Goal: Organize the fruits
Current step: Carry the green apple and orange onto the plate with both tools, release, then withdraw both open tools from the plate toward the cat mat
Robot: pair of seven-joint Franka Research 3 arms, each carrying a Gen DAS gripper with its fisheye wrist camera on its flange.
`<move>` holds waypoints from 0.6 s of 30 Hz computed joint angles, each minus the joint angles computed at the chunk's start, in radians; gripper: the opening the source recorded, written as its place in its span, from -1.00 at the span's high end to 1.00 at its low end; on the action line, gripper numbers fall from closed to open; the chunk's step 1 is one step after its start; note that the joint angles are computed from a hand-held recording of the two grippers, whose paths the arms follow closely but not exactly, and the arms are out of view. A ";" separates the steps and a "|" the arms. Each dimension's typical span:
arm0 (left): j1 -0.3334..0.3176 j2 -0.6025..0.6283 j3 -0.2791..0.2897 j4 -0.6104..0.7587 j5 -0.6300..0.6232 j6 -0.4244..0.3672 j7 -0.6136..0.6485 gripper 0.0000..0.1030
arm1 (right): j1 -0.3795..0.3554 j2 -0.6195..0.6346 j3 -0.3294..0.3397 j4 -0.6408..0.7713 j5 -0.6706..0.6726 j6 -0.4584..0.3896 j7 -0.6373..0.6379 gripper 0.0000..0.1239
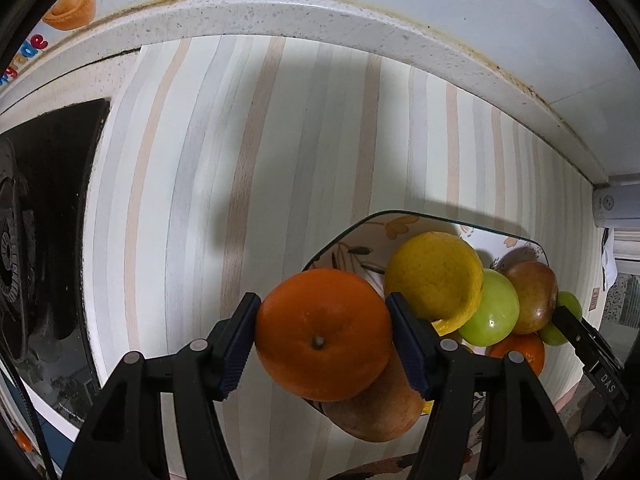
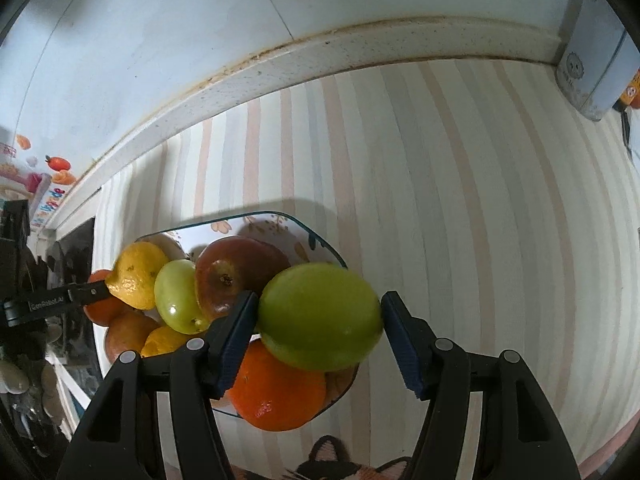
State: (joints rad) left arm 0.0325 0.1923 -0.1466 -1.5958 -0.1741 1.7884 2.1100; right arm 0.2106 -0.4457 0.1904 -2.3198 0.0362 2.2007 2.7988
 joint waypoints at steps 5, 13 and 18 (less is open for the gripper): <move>-0.017 0.047 -0.002 0.101 0.085 -0.133 -0.093 -0.33 | -0.001 0.004 0.006 0.020 -0.008 -0.010 0.011 -0.30; -0.013 0.021 -0.001 0.103 0.108 -0.125 -0.087 -0.77 | 0.013 0.051 0.032 0.143 -0.075 -0.154 0.017 -0.52; -0.006 -0.057 0.007 0.033 0.096 -0.069 -0.052 -0.77 | 0.047 0.099 0.055 0.239 -0.128 -0.251 0.034 -0.52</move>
State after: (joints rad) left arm 0.0268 0.1354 -0.1396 -1.5624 -0.0779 1.7192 2.0581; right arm 0.2577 -0.3466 0.2451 -2.0807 -0.0916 1.9496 2.8330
